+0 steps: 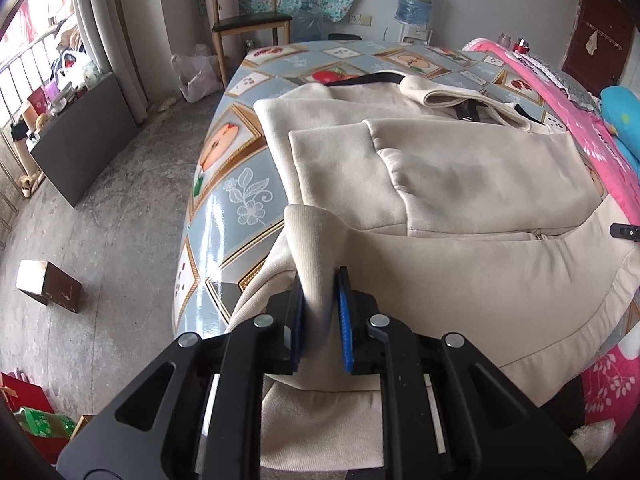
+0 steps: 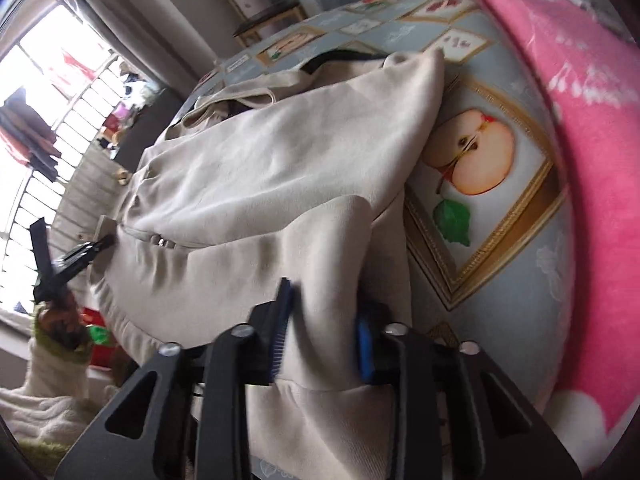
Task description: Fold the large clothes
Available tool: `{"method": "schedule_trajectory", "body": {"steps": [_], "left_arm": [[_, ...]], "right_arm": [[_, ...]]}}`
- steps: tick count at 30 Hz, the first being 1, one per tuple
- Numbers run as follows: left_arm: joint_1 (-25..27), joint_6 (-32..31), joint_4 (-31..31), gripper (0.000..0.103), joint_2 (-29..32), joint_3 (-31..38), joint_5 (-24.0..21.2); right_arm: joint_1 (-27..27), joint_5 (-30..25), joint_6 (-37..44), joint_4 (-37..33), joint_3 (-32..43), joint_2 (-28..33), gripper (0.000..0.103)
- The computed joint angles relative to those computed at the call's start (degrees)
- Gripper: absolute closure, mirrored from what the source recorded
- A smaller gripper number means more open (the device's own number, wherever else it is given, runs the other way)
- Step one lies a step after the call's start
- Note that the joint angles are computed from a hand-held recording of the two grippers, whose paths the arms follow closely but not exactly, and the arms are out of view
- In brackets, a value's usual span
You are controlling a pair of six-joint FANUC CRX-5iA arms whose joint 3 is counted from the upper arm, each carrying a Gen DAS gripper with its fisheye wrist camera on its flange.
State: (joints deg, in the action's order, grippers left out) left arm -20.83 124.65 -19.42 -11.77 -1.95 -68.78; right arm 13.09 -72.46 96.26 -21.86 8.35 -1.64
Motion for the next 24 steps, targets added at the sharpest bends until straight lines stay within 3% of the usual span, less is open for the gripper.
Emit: {"method": "schedule_trajectory", "body": {"steps": [2, 7, 9, 11, 16, 19, 24], "left_arm": [[-3.44, 1.95, -4.20, 0.093, -0.45, 1.09, -1.44], [-14.17, 8.49, -15.21, 0.094, -2.09, 3.83, -7.08], [-16.15, 11.49, -15.76, 0.094, -5.50, 2.87, -5.20], [-14.69, 12.73, -13.22, 0.095, -9.30, 1.08, -0.60], [-11.79, 9.03, -14.14, 0.095, -10.57, 3.89, 3.56], [-5.82, 1.86, -11.74, 0.095, -7.59, 6.70, 7.24], [5.52, -9.48, -2.76, 0.095, 1.55, 12.42, 12.89]], "right_arm": [[4.62, 4.86, -3.66, 7.11, -4.96, -4.95, 0.096], [20.18, 15.41, -23.06, 33.61, -20.90, -18.96, 0.097], [23.92, 17.16, -29.96, 41.26, -24.65, -22.84, 0.097], [25.68, 18.07, -33.39, 45.48, -25.58, -24.44, 0.097], [23.30, 22.98, -33.28, 49.60, -22.28, -20.98, 0.097], [19.29, 26.46, -29.52, 45.70, -16.56, -16.04, 0.097], [14.18, 29.93, -25.06, 41.53, -3.83, -2.23, 0.097]]}}
